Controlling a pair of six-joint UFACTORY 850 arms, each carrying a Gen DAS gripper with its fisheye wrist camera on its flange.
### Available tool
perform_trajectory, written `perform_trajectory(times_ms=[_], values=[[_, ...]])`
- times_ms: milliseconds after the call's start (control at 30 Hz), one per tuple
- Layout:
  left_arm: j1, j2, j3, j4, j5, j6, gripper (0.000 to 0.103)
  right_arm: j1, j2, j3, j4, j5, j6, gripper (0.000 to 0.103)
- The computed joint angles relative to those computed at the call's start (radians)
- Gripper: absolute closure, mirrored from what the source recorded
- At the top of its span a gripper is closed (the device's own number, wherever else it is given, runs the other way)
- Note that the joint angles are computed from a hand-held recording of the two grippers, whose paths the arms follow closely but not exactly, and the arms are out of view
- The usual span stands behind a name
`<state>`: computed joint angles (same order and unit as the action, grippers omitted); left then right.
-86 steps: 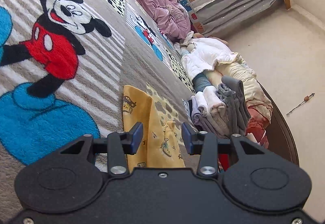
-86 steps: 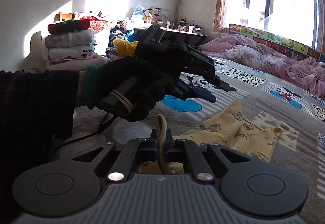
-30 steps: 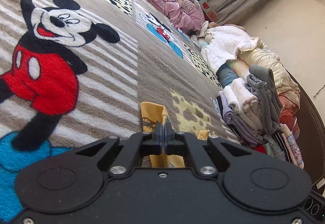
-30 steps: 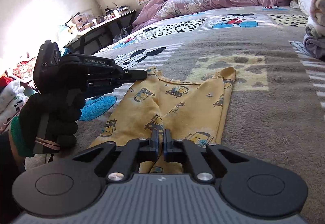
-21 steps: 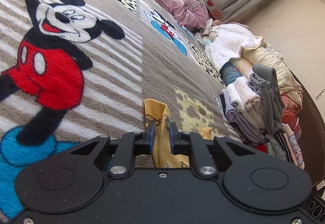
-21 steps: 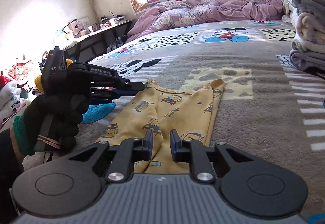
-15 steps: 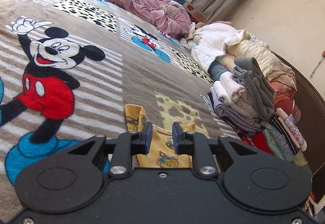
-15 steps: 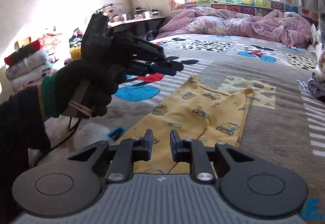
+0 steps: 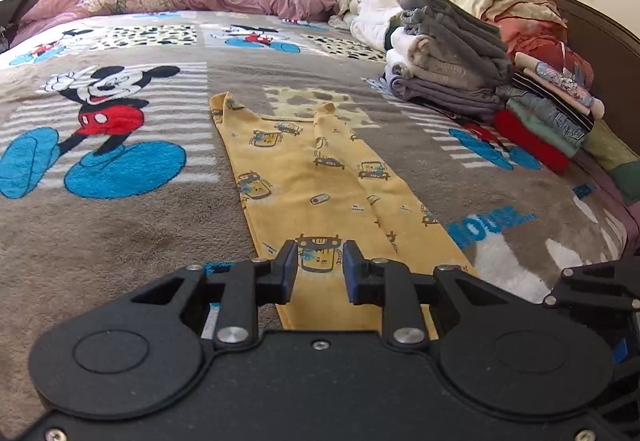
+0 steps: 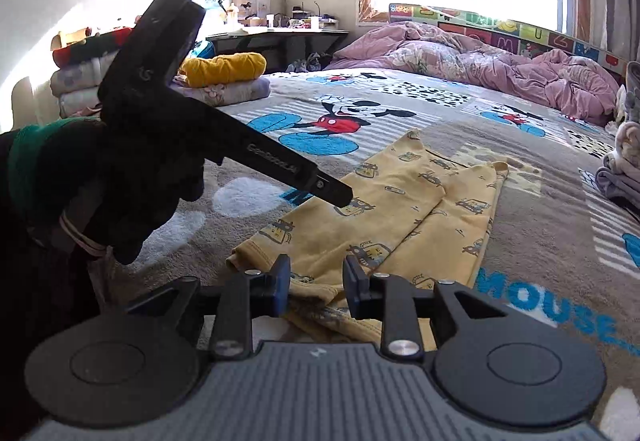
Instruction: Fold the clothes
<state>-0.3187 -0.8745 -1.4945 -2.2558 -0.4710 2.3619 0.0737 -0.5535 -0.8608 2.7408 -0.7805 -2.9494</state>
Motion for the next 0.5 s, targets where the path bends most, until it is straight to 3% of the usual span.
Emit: perform_trajectory(times_ms=[100,167,200,267,300,333,433,500], values=[[-0.003,0.028,0.064,-0.055,-0.014,0.037,0.074,-0.025,0.011,0.026,0.02,-0.019,0.069,0.073],[-0.006,0.02,0.06,0.037,0.039,-0.076,0.073,-0.055,0.007,0.028,0.012,-0.034,0.175,0.061],[-0.002,0.024,0.073,0.026,0.03,-0.092,0.073,-0.074,0.003,0.03,-0.006,-0.048,0.248,0.056],[0.028,0.046,0.114,0.056,-0.06,-0.218,0.07,-0.119,-0.019,0.03,-0.057,-0.092,0.43,0.044],[0.04,0.053,0.128,0.051,-0.085,-0.264,0.061,-0.136,-0.031,0.028,-0.061,-0.101,0.499,0.044],[0.051,0.06,0.142,0.041,-0.105,-0.306,0.058,-0.15,-0.041,0.024,-0.07,-0.103,0.556,0.043],[0.082,0.033,0.132,0.141,-0.153,-0.574,0.058,-0.196,-0.097,-0.007,-0.176,-0.131,0.761,0.043],[0.089,0.016,0.125,0.163,-0.198,-0.658,0.06,-0.212,-0.122,-0.016,-0.228,-0.181,0.834,0.042]])
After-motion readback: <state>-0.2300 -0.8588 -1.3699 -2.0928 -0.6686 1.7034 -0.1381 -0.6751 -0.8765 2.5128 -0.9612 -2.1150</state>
